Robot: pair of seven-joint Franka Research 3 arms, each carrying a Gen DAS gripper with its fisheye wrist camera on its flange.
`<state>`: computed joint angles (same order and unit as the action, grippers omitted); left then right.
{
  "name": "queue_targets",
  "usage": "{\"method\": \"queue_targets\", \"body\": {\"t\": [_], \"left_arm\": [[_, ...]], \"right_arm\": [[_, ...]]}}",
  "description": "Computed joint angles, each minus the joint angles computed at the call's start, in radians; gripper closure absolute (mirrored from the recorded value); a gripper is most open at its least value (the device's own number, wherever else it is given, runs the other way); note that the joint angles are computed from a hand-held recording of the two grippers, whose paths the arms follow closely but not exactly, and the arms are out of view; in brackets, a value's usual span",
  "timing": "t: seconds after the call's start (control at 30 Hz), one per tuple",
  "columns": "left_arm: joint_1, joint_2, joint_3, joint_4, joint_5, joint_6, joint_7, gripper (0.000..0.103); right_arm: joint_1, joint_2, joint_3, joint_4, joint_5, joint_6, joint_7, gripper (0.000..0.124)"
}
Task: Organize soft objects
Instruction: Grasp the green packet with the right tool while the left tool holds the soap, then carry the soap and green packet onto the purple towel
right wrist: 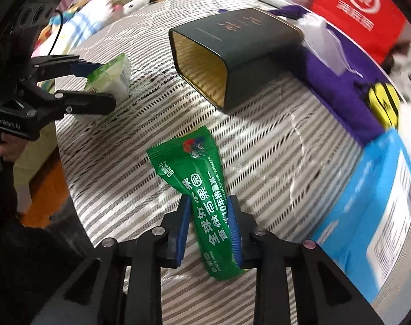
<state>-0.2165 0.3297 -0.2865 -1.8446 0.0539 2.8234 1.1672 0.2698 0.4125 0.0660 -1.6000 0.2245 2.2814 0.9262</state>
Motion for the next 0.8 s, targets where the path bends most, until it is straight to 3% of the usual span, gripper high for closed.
{"method": "queue_targets", "body": {"t": [0.17,0.53,0.8], "left_arm": [[-0.009,-0.02,0.008,0.001,0.016,0.015,-0.007,0.03],[-0.052,-0.006,0.041,0.102,0.109,-0.041,-0.079,0.03],[-0.079,0.056,0.058,0.24,0.161,-0.115,-0.108,0.03]], "right_arm": [[-0.023,-0.099,0.001,-0.157,0.075,0.105,0.032,0.102],[-0.058,-0.283,-0.011,-0.373,0.191,0.227,0.07,0.102],[-0.092,-0.341,-0.039,-0.38,0.224,0.283,0.039,0.102]]}}
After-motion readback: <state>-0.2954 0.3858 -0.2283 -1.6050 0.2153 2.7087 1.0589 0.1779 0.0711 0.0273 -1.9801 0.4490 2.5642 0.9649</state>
